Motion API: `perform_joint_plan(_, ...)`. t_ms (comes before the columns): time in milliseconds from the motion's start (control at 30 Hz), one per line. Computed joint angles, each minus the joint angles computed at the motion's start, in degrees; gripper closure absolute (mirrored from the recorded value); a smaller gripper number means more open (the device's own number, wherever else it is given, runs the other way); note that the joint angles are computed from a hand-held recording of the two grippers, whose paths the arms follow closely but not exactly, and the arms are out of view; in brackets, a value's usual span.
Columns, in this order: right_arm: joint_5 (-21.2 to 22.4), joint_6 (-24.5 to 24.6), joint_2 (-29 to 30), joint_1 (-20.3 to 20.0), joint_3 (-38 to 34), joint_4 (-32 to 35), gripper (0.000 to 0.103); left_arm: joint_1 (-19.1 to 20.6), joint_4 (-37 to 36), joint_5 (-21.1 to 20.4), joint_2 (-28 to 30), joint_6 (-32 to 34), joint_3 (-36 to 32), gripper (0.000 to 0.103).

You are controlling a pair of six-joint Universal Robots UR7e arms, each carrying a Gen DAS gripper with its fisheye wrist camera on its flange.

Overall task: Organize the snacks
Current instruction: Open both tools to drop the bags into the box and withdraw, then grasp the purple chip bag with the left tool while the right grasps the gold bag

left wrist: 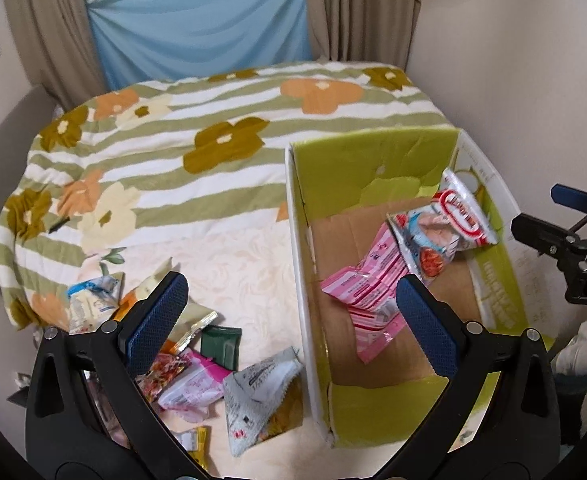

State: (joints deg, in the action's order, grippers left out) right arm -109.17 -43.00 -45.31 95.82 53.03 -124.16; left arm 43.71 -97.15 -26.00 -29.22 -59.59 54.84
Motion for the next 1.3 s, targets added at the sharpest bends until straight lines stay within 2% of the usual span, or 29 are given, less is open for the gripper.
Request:
perform_joint_plan(100, 0.60, -1.99, -1.64, 0.38, 1.90, -0.85, 0.001, -1.53, 3.98, 0.84, -1.23, -5.33, 0.73, 0.000)
perform_joint_plan(233, 3.13, -4.41, -4.13, 0.37, 4.77, -1.49, 0.001, -3.88, 15.79, 3.01, -2.70, -16.57, 1.13, 0.000)
perform_joint_plan(333, 5.25, -4.11, -6.39, 0.51, 7.52, -1.48, 0.001, -5.57, 23.69, 3.71, -4.23, -23.78, 2.10, 0.000)
perform_joint_plan(433, 6.59, -3.30, -8.68, 1.01, 10.90, -2.29, 0.001, -7.30, 28.29, 4.37, -7.37, -30.78, 6.08, 0.000)
perform_joint_plan(600, 7.21, -2.73, -13.35, 2.51, 19.09, -6.75, 0.001, -9.67, 27.58, 3.74, -14.07, -36.29, 16.30, 0.000)
perform_joint_plan(767, 9.15, 0.97, -18.03, 3.77, 27.41, -10.90, 0.001, -11.97, 26.14, 2.42, -20.94, -35.72, 26.02, 0.000)
perform_joint_plan(933, 8.59, 5.77, -22.13, 6.08, 36.48, -15.65, 0.001, -14.70, 22.13, -0.23, -29.44, -32.86, 36.80, 0.000)
perform_joint_plan(1133, 6.41, 10.00, -25.65, 8.98, 46.09, -21.34, 0.001, -17.21, 14.92, -4.33, -39.06, -27.75, 49.51, 0.000)
perform_joint_plan(1300, 3.97, 15.80, -27.09, 11.12, 52.13, -23.78, 0.001, -18.16, 11.64, -7.32, -44.64, -24.39, 56.84, 0.000)
